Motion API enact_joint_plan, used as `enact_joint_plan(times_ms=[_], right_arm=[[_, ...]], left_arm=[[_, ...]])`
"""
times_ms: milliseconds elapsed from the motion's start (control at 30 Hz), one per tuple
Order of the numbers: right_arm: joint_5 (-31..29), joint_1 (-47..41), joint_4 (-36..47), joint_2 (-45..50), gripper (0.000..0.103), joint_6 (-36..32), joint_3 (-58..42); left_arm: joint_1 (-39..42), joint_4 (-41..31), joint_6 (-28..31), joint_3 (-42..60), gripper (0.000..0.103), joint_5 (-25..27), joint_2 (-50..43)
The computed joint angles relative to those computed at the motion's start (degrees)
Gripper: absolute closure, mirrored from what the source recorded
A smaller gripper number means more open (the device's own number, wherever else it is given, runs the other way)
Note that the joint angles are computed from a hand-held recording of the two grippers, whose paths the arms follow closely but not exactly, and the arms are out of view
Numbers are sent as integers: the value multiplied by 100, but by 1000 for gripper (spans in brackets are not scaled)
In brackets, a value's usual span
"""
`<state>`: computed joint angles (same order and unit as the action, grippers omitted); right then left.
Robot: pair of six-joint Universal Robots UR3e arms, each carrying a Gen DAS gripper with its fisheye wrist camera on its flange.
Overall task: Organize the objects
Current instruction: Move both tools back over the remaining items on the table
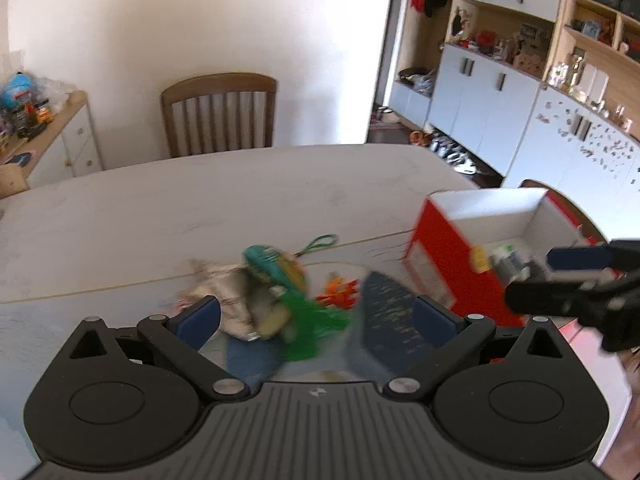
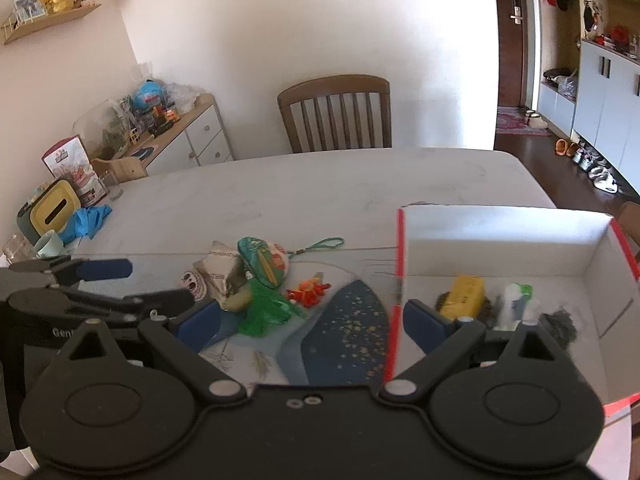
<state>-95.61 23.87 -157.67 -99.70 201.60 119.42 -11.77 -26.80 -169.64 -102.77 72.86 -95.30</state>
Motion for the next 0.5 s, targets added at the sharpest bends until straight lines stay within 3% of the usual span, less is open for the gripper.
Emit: enact_joint_plan(times_ms=[200, 500], right_arm=[[-101, 212, -15, 681, 6, 90, -457], [-226, 354, 45, 1763, 6, 16, -1315]], left_arm=[[730, 283, 448, -644, 0, -415, 140], [1170, 847, 792, -694, 0, -621, -554]])
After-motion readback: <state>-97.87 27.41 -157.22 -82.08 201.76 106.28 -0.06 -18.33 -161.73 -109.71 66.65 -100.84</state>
